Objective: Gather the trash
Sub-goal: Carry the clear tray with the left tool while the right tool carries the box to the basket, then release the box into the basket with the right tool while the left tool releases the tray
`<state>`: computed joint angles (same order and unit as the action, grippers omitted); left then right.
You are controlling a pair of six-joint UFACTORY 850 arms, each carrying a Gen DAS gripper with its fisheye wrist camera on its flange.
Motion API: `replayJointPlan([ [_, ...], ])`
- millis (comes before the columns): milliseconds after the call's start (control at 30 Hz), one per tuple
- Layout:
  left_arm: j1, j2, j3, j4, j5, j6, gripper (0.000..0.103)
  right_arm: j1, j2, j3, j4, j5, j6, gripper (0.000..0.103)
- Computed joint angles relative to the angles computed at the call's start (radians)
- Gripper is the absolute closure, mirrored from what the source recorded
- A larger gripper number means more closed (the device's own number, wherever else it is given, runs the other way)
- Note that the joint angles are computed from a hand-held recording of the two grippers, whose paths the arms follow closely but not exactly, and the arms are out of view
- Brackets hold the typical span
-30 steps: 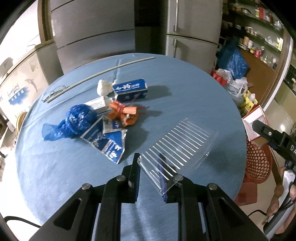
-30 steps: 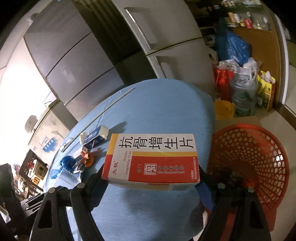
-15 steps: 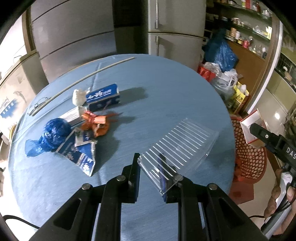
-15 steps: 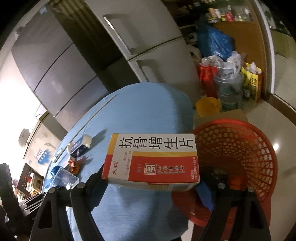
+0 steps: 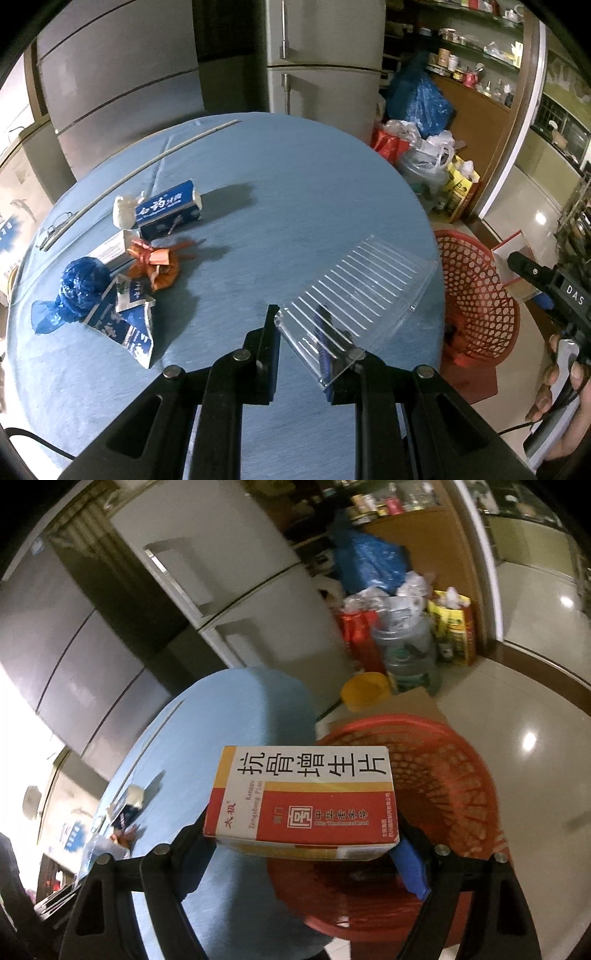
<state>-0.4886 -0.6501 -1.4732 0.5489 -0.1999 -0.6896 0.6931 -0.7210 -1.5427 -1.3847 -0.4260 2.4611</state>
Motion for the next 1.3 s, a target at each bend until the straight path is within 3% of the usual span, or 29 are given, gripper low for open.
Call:
replayJointPlan([
  [433, -0.031, -0.028, -0.052, -0.133, -0.011, 0.171, 0.084, -0.031, 0.029, 0.065, 0.051, -0.023, -0.003, 0.017],
  [733, -0.061, -0.071, -0.134, -0.301, -0.035, 0.372, 0.084, -0.049, 0.037, 0.082, 0.045, -0.016, 0.01, 0.017],
  [867, -0.07, -0.094, -0.177, -0.389, -0.051, 0.47, 0.084, -0.074, 0.014, 0.054, 0.187, 0.049, -0.152, 0.015],
  [1000, -0.083, -0.116, -0.215, -0.46, -0.065, 0.55, 0.084, -0.086, -0.014, 0.02, 0.373, 0.051, -0.341, 0.013],
  [1067, -0.089, -0.128, -0.235, -0.482, -0.074, 0.575, 0.084, -0.086, -0.014, 0.024, 0.344, 0.045, -0.306, 0.007],
  [1300, -0.101, -0.183, -0.323, -0.628, -0.127, 0.729, 0.083, -0.084, 0.027, 0.096, 0.155, 0.009, -0.057, 0.006],
])
